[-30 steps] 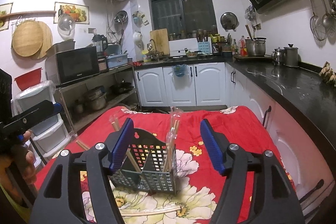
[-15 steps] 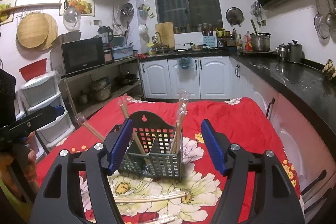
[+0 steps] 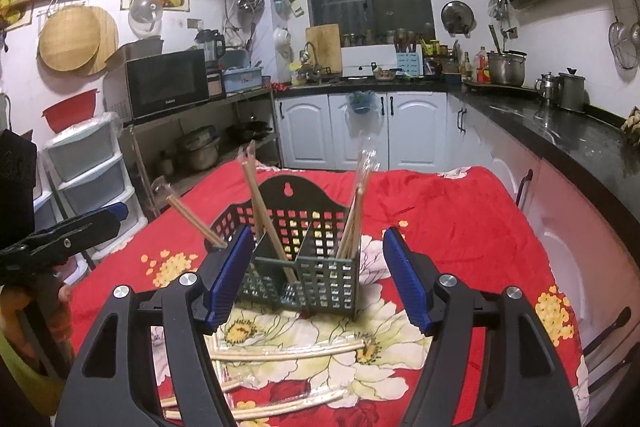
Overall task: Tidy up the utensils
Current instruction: 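Withdraw both open tools from the caddy toward the chopstick pile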
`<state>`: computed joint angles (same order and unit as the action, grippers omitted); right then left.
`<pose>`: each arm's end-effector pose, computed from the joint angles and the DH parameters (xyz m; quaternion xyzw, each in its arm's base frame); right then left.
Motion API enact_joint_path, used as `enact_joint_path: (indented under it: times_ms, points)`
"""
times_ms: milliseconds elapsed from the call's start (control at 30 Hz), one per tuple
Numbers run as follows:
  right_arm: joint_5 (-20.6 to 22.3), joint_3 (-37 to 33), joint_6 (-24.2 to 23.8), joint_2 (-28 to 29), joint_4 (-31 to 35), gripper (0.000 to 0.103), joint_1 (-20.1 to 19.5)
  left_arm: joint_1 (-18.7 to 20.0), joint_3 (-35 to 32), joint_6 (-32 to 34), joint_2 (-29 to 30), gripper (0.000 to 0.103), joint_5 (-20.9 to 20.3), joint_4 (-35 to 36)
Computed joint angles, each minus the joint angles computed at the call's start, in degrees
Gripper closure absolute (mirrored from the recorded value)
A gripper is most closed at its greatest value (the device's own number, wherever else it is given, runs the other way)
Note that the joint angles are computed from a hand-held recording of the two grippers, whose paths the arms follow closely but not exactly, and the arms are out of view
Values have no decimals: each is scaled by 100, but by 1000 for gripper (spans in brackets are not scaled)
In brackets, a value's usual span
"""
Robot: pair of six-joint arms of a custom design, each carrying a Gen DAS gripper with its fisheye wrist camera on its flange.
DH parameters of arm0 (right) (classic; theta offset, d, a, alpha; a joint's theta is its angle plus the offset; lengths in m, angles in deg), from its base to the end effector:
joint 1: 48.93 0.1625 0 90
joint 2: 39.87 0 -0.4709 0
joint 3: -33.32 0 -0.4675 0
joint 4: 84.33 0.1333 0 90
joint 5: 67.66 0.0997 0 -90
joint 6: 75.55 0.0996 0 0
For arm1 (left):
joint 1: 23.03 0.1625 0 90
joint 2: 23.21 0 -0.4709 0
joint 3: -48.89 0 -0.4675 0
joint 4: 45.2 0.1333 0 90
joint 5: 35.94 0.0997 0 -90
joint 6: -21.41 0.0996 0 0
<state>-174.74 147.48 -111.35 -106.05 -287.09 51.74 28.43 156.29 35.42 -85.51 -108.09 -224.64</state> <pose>0.2192 -0.6015 0.2956 0.2563 -0.7987 0.4898 0.2376 -0.2996 -0.6390 0.2502 0.3525 0.8462 -0.3948 0.0612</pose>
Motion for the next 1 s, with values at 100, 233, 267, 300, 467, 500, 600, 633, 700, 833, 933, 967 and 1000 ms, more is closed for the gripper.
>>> enact_joint_path:
  times_ms: [100, 233, 267, 300, 467, 500, 600, 633, 700, 833, 933, 967, 1000]
  points:
    - [-6, 42, 28, -9, 30, 38, -15, 30, 59, -25, -29, 10, 2, 111]
    - [-62, 96, 27, -8, 64, 38, -31, 70, 132, -76, -52, 10, 51, 217]
    - [-63, 116, 21, -15, 65, 38, -44, 81, 144, -87, -56, 10, 68, 245]
    - [-81, 129, 21, -16, 72, 38, -51, 88, 161, -93, -57, 10, 96, 251]
    - [-114, 191, 64, -31, 131, 38, -113, 133, 204, -218, -50, 11, 184, 411]
    - [-114, 202, 68, -33, 141, 38, -127, 140, 210, -226, -42, 10, 196, 438]
    - [-137, 246, 78, -32, 164, 38, -159, 168, 261, -254, -44, 10, 245, 503]
    - [-145, 259, 76, -32, 170, 38, -169, 179, 269, -289, -39, 10, 255, 535]
    - [-161, 281, 82, -32, 168, 38, -179, 201, 283, -338, -28, 10, 288, 582]
    - [-214, 324, 82, -27, 188, 38, -211, 222, 305, -421, 2, 10, 377, 655]
    - [-266, 367, 72, -14, 213, 38, -247, 232, 326, -437, 20, 10, 427, 688]
    - [-267, 376, 73, -13, 230, 38, -260, 235, 324, -440, 29, 10, 437, 707]
    - [-275, 393, 79, -11, 250, 38, -278, 241, 328, -444, 35, 10, 448, 726]
